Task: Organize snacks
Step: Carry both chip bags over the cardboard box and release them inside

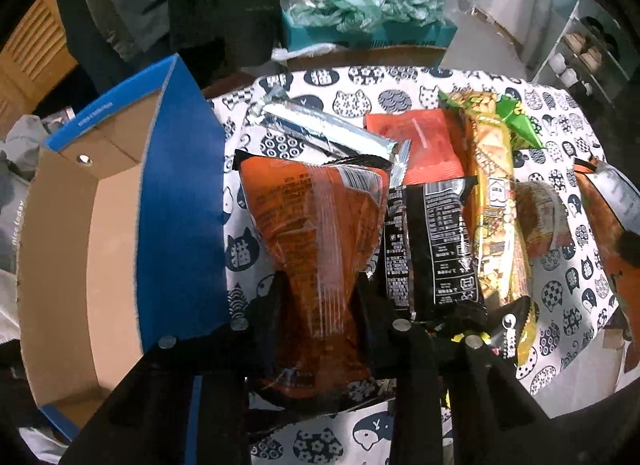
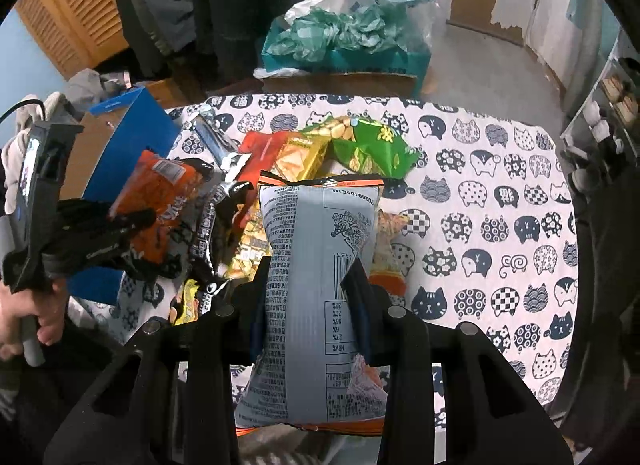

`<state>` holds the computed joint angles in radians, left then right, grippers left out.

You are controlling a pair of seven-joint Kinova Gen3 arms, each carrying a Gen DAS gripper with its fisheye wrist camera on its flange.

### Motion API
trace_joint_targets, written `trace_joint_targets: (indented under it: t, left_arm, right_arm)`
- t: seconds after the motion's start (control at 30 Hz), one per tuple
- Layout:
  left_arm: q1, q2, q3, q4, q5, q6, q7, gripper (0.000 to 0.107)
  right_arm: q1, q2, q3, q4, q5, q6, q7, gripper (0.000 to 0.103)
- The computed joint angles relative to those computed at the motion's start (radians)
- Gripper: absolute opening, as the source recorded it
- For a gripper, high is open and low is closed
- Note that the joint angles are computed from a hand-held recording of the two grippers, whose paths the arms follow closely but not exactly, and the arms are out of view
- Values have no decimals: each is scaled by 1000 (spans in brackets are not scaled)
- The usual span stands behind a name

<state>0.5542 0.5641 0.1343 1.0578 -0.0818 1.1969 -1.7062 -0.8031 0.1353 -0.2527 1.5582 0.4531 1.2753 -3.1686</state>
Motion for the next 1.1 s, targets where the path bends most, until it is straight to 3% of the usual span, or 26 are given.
trace_joint_targets:
  t: [0.4,0.67,1.1]
  left_arm:
    - [-55,-156,29,119,29,-125,-79,32]
    - [-128,-223,43,131,108,-141,-151,32]
    - [-261,-252,33,117,241,-139,-225,32]
  right_arm:
    - [-35,44,19,-117,61,92,43,35]
    - [-45,87,44,-209,86,113,103,35]
    - [-75,243,128,-497,69,99,313,35]
